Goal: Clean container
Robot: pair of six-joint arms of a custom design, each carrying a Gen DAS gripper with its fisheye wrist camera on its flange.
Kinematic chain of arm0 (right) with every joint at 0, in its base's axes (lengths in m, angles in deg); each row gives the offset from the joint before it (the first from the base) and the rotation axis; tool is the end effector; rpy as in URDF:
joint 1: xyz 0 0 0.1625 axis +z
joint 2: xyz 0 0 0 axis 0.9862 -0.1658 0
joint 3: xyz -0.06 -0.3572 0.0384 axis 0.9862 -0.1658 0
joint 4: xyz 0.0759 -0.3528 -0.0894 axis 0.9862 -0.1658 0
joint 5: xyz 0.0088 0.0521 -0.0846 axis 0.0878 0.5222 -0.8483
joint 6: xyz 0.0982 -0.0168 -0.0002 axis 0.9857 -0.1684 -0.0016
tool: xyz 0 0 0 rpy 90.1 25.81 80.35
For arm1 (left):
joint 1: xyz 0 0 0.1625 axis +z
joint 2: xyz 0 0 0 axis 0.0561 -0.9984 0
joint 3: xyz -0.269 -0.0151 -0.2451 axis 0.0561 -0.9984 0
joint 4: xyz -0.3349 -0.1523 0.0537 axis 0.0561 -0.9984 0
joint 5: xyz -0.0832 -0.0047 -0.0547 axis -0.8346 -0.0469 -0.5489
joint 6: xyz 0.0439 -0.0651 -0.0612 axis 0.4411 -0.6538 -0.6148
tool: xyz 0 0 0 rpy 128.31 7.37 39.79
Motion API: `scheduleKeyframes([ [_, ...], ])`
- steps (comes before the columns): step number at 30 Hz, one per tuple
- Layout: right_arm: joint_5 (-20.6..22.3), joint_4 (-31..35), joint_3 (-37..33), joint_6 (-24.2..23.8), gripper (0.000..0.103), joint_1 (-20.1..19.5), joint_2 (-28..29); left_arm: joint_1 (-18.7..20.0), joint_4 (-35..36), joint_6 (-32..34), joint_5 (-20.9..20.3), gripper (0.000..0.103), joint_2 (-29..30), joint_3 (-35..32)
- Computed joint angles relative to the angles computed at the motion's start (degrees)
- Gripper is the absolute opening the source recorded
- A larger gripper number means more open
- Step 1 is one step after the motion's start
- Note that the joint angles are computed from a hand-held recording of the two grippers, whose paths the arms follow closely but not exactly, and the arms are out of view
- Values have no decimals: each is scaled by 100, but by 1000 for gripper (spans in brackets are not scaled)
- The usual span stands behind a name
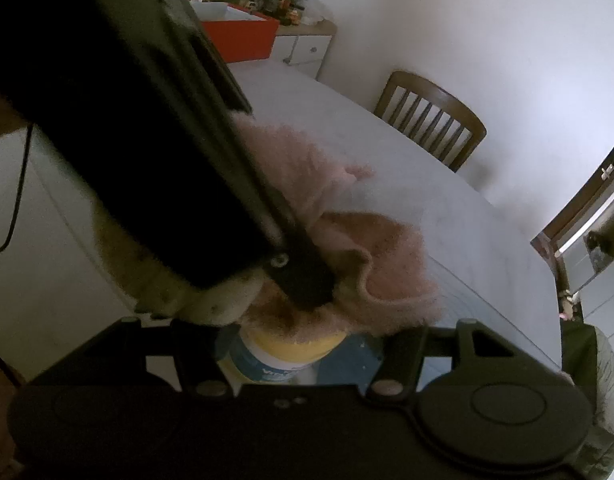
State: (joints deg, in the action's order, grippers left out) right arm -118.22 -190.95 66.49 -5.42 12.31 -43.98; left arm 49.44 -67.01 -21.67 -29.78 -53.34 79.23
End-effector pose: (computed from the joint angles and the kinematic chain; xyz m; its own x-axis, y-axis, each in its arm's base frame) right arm 0.1175 -0.6371 0.2424 -0.3752 -0.4798 0.7931 -0.8166 0.5760 -0.0378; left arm -0.3625 -0.7314 0.0483 -0.6127 0.7503 -0.2483 0.7844 0.6157 -0.0750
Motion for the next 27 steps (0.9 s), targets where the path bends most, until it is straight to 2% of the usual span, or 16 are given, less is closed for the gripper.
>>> scheduleKeyframes([
  [8,49,117,-135,248,59,68,111,221,312,-560,-309,36,319,-689],
  [14,129,251,-223,380,58,59,106,297,492,-752,-330,36,558,-1183],
  [19,203,299,-244,395,58,10,83,279,165,-796,7,35,419,-860],
  [23,333,318,-133,295,58,-118,-77,333,546,-866,349,35,633,-1255],
  [24,352,248,102,300,58,-128,-249,364,680,-903,363,35,687,-1339],
  [27,377,203,170,247,58,-158,-296,434,788,-971,411,35,671,-1176],
])
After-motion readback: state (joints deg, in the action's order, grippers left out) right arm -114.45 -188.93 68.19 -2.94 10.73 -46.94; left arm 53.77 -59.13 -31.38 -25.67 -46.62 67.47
